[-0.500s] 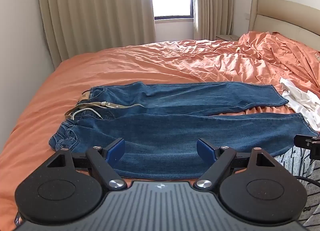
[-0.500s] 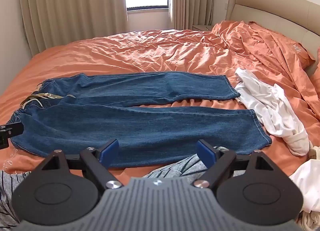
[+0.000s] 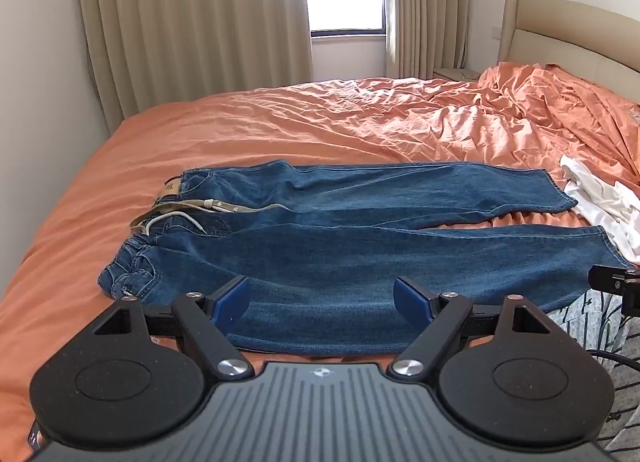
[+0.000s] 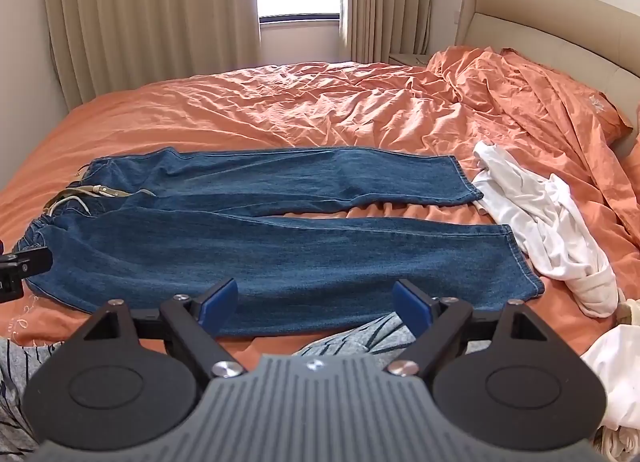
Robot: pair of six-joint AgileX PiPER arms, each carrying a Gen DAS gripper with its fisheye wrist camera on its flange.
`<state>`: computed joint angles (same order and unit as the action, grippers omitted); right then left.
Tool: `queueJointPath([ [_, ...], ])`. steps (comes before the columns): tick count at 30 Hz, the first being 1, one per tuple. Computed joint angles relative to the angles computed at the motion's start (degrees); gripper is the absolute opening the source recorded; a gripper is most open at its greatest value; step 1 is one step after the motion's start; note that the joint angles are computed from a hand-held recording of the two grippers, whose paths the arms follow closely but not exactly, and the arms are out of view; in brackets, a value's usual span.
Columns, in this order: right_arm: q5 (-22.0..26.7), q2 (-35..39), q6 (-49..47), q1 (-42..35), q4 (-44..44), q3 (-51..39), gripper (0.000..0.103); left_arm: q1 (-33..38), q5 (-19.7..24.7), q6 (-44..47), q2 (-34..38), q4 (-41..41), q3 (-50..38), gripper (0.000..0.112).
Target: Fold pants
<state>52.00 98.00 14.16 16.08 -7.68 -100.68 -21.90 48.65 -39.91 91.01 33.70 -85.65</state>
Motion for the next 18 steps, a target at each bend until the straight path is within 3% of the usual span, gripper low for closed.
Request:
queueJointPath([
  [18,-0.7,-0.6,-1.1,-0.7,0.6,1.2,0.081,-0.2,1.2,0.1,-0.4,-0.4,-1.0,0.095],
])
